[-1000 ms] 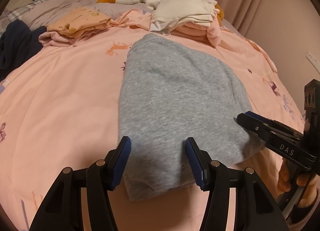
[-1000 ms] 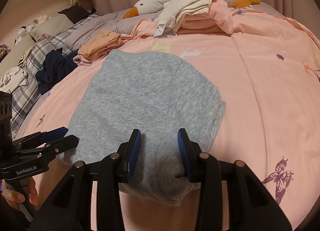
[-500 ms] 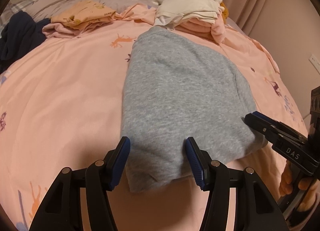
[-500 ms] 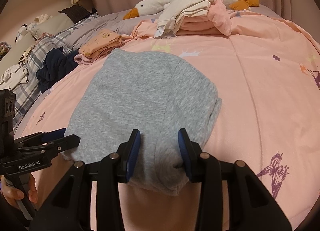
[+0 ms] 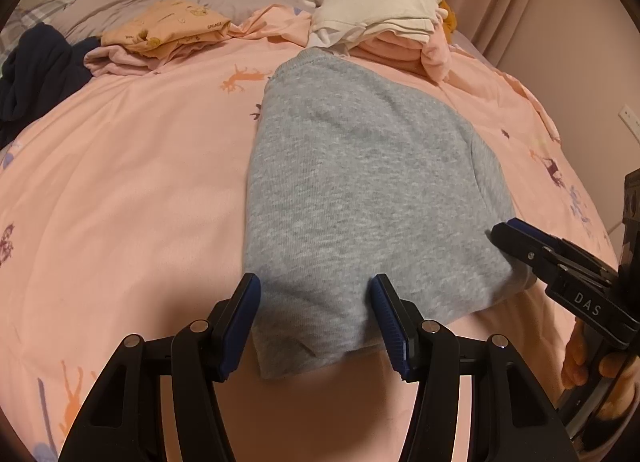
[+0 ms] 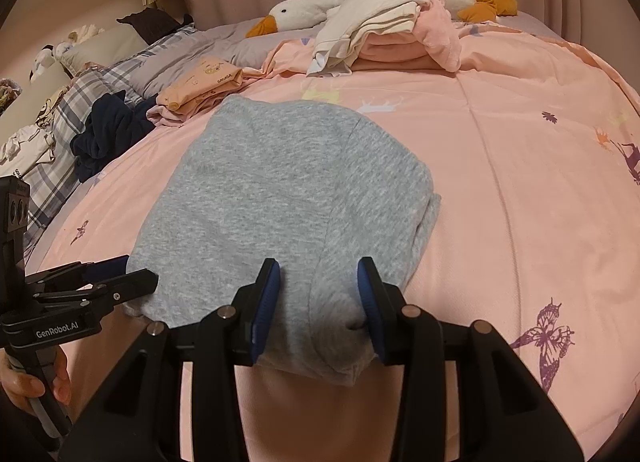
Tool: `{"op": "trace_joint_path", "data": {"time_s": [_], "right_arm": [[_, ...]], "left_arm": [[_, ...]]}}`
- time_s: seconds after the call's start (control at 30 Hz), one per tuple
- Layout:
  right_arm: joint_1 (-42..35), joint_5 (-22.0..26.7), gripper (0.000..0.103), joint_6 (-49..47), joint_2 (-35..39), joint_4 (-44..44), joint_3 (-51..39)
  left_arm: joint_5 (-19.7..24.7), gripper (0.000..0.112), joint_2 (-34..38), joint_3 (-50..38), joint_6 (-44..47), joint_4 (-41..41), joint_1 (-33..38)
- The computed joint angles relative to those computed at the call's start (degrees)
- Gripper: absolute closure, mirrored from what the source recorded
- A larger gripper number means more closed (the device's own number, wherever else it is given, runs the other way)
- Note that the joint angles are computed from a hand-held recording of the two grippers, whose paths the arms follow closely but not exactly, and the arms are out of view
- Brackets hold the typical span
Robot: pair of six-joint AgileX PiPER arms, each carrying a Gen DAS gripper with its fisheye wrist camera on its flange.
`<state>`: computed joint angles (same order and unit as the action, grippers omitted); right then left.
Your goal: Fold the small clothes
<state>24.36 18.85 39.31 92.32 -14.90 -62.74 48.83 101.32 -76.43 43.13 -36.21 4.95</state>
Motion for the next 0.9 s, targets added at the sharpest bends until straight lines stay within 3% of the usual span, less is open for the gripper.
{"op": "trace_joint_path", "data": {"time_s": [0.9], "right_arm": [[-0.11, -0.02, 0.059, -0.37, -0.1, 0.15, 0.14]], "left_arm": [[-0.94, 0.056, -0.67, 1.3, 0.42, 0.93, -0.18]]}}
